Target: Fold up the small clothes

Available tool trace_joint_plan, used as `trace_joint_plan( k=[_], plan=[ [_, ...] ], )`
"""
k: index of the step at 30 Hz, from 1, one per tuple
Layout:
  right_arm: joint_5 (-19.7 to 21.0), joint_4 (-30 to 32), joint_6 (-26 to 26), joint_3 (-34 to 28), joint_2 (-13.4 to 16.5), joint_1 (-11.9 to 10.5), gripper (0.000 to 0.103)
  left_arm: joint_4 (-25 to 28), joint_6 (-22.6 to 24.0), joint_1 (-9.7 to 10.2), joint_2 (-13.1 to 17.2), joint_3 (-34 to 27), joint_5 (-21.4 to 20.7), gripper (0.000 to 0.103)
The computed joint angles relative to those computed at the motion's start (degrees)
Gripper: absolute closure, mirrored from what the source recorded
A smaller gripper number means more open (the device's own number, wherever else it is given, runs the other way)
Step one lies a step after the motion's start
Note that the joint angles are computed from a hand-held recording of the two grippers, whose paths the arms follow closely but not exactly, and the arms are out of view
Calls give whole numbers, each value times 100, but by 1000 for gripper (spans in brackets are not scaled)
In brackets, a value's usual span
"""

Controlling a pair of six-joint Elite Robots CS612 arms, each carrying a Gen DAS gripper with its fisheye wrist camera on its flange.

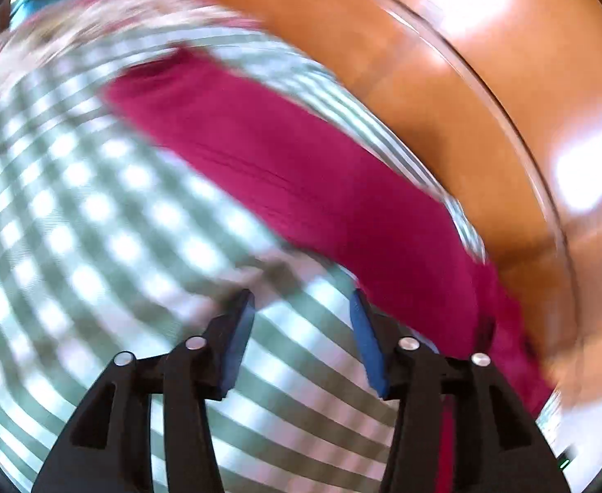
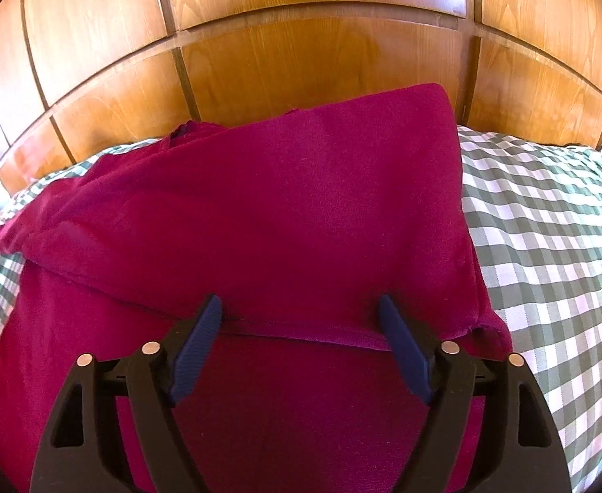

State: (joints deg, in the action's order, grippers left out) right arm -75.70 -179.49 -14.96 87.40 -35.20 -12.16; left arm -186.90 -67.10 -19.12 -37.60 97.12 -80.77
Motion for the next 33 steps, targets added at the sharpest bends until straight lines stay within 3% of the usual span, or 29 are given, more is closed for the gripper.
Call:
trace_joint_plan(
  k=[2,4,7,11,13,15,16,18,21,25,28,31,33],
  plan=[
    [-71,-23,-22,11,-4,18,23,-339,-469,166,-27,209,32,67],
    [-99,-17,-26,0,0,27,23,-345,-670,258,-49,288,170,67],
    [-140,-28,-29,1,1,39,23,-543,-1047,431,-5,345,48,66],
    [-243,-39,-46,-11,9,68,21,-565,-1083,533,-17,325,152,57],
    [-291,-48,-54,-16,15,80,21,-284,-920,560,-4,188,301,59],
    [-299,-46,-59,-19,20,83,21,-23,-725,610,27,17,295,94],
    [-301,-47,-59,-21,21,84,21,145,-571,611,34,-80,293,95],
    [-295,-48,-59,-20,23,82,21,235,-319,527,-11,-148,542,96],
    [-281,-52,-57,-14,22,79,21,-194,74,408,-52,-159,559,96],
    [-275,-69,-50,-9,24,79,21,-870,820,132,-119,-293,357,96],
    [-257,-67,-50,-9,23,73,21,-1056,1565,-166,-102,-533,240,96],
    [-255,-66,-49,-9,23,73,21,-935,2302,-496,9,-858,2,96],
    [-253,-67,-43,-8,23,73,21,-739,2523,-630,113,-1054,-203,96]
  ],
)
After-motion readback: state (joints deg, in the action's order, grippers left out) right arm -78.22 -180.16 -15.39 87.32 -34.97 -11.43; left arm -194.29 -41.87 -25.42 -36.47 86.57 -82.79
